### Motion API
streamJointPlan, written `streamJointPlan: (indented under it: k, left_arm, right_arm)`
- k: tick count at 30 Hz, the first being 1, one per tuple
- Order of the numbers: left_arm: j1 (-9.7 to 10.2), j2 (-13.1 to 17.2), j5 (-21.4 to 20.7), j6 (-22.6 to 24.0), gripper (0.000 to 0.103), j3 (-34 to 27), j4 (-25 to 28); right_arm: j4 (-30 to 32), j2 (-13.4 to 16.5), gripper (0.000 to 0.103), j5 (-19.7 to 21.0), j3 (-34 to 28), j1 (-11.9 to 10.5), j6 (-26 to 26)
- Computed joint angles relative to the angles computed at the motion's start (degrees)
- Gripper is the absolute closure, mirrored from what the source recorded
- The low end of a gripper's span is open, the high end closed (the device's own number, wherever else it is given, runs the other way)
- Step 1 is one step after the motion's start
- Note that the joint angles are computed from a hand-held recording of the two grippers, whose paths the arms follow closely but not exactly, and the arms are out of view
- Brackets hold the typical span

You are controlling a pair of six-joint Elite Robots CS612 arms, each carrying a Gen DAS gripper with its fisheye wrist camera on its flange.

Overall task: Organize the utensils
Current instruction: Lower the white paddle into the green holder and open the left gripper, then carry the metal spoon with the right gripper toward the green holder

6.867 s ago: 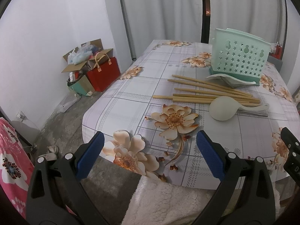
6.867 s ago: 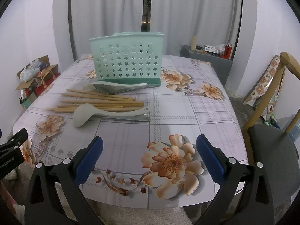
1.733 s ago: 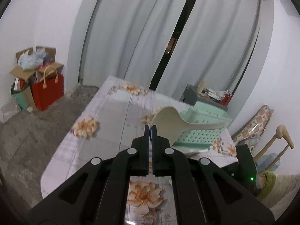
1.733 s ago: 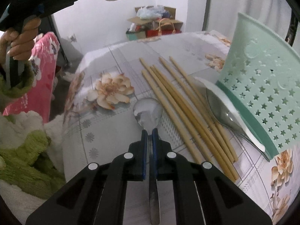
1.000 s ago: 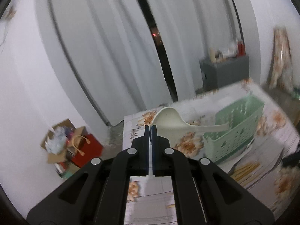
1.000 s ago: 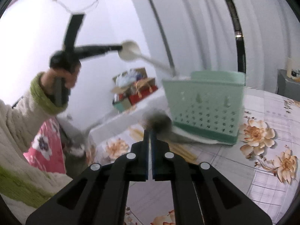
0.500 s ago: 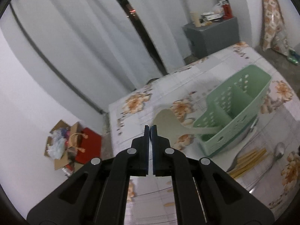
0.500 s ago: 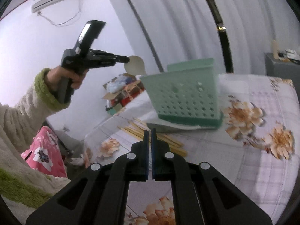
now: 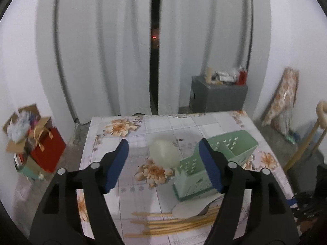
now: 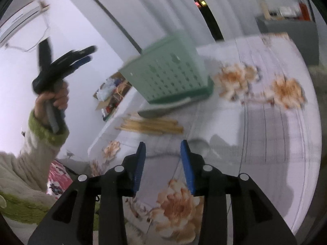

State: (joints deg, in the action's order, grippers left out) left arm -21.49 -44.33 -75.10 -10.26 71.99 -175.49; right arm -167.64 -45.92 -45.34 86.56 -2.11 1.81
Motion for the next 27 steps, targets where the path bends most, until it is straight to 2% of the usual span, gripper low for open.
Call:
streamJointPlan:
  k: [4, 7, 11, 14, 17, 22, 27]
  left_arm:
    - [0.38, -1.83, -1.57, -6.70, 0.034, 6.21, -1.53]
    - [0.66, -2.71, -3.38, -11.25, 0.034, 9.93, -1.35]
    - [1.16, -3.40, -6.58, -15.59, 0.034, 13.60, -2.37]
    - [1.60, -3.80, -8.30, -17.50, 0.034, 15.62, -3.88]
    - [1.89, -3.97, -9.16, -18.38, 0.034, 16.80, -5.34]
    - [2.65, -4.26, -9.99, -18.94, 0.034, 17.83, -6.75]
    - [3.19, -4.47, -10.32, -20.37, 0.034, 18.60, -7.33]
  right_arm:
    - [10.00, 0.16, 0.066, -2.50, -1.54, 0.84, 1.28]
    - [16.38, 1.60, 0.066, -2.39, -3.98, 1.28, 6.35]
    - [14.16, 3.49, 0.065, -0.78, -5.67, 1.43, 17.12]
    - [11.33, 3.79, 0.065, -5.94, -6.59, 2.43, 22.53]
    - [10.30, 3.87, 0.065, -11.67, -7.62, 3.48, 24.79]
    - [11.33, 4.81, 0.065, -20.08, -10.82, 5.21, 25.03]
    - [12.41, 6.12, 0.065, -25.76, -13.74, 7.00, 22.56]
